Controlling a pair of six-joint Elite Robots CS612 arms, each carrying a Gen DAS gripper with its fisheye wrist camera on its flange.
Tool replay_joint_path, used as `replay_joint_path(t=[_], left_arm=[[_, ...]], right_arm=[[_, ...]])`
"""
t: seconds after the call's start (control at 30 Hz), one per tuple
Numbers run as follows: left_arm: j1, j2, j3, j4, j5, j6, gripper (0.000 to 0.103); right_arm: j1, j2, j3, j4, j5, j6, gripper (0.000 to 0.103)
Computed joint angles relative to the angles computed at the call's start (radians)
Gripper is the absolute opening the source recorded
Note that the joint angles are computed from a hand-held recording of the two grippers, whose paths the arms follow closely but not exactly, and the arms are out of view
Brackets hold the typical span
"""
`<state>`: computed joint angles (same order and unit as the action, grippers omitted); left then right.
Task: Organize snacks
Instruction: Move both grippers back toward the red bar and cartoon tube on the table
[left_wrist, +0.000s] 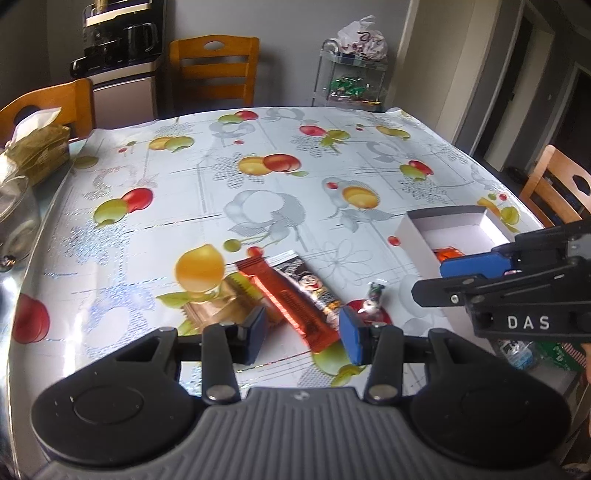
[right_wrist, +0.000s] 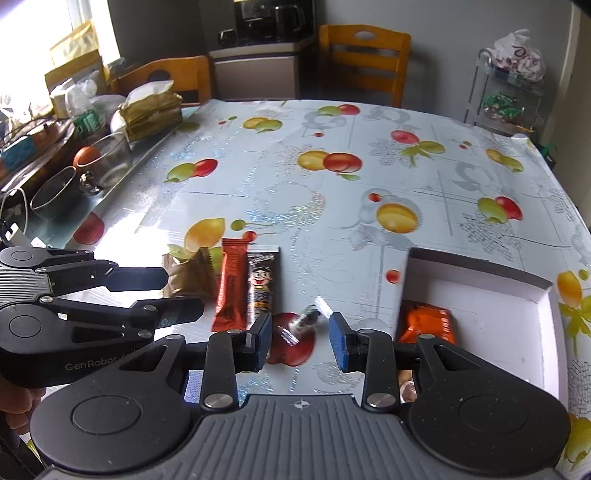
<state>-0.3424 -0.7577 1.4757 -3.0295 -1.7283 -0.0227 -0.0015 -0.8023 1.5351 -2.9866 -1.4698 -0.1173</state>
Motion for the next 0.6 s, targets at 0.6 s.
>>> replay_joint_path(t=[0.6], left_arm=[[0.02, 0.024, -0.04, 0.028, 0.024, 0.041, 0.043]], right_arm=[[0.023, 0.038, -0.069, 0.07, -0.014, 0.002, 0.036]])
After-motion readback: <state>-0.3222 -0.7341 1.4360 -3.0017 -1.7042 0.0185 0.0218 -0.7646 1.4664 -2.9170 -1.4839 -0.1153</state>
